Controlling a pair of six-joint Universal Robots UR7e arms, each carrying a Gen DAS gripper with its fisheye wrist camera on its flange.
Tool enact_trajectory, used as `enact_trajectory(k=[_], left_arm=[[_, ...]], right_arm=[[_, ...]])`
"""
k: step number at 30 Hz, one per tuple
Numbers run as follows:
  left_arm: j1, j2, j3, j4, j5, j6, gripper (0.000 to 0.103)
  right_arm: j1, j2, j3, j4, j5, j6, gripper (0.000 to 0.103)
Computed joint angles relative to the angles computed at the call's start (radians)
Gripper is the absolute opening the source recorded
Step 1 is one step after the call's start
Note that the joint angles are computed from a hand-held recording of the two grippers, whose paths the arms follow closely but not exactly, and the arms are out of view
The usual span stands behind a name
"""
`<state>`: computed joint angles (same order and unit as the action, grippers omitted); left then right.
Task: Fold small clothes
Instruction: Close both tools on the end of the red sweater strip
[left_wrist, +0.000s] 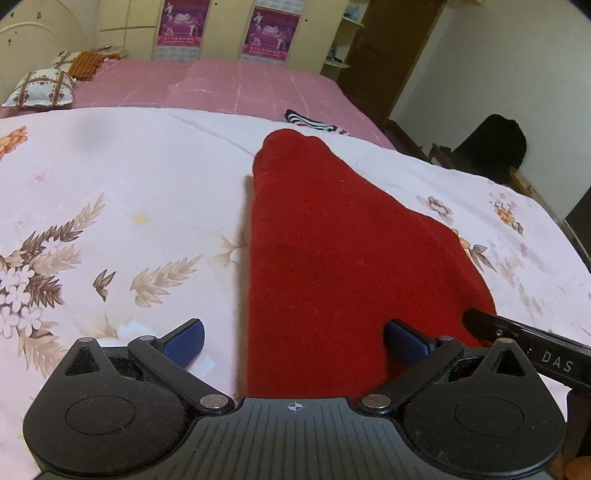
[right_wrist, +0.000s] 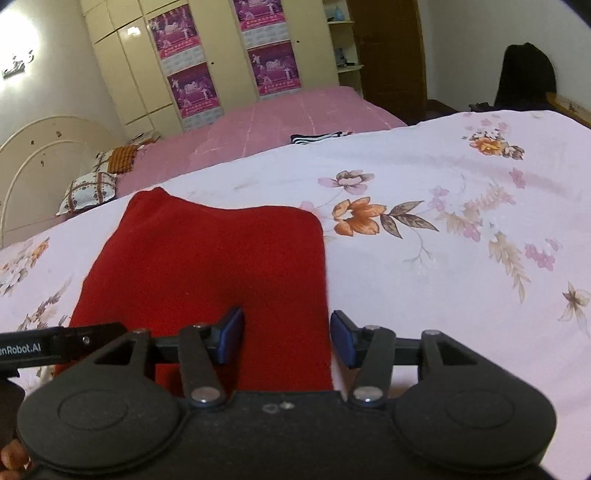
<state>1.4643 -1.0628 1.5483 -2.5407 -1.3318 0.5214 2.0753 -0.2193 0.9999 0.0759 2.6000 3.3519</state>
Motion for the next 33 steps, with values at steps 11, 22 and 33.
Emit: enact_trajectory(k=[11,22,33], left_arm=[[0.005,0.005,-0.036,0.096,-0.033,-0.061,0.103],[0.011,0.003,-0.038,0.175,-0.086,-0.055,0.103],[-0.001,-0.021,0.001,0.124,-0.084,-0.046,0.076]], right_arm=[[-0.032,-0.068,0.098,0.006,-0.139,0.130,0.065],[-0.073,-0.133,0.219,-0.064,-0.275,0.195,0.078],[-0.065,-0.120,0.208,-0.101,-0.325,0.175,0.046]])
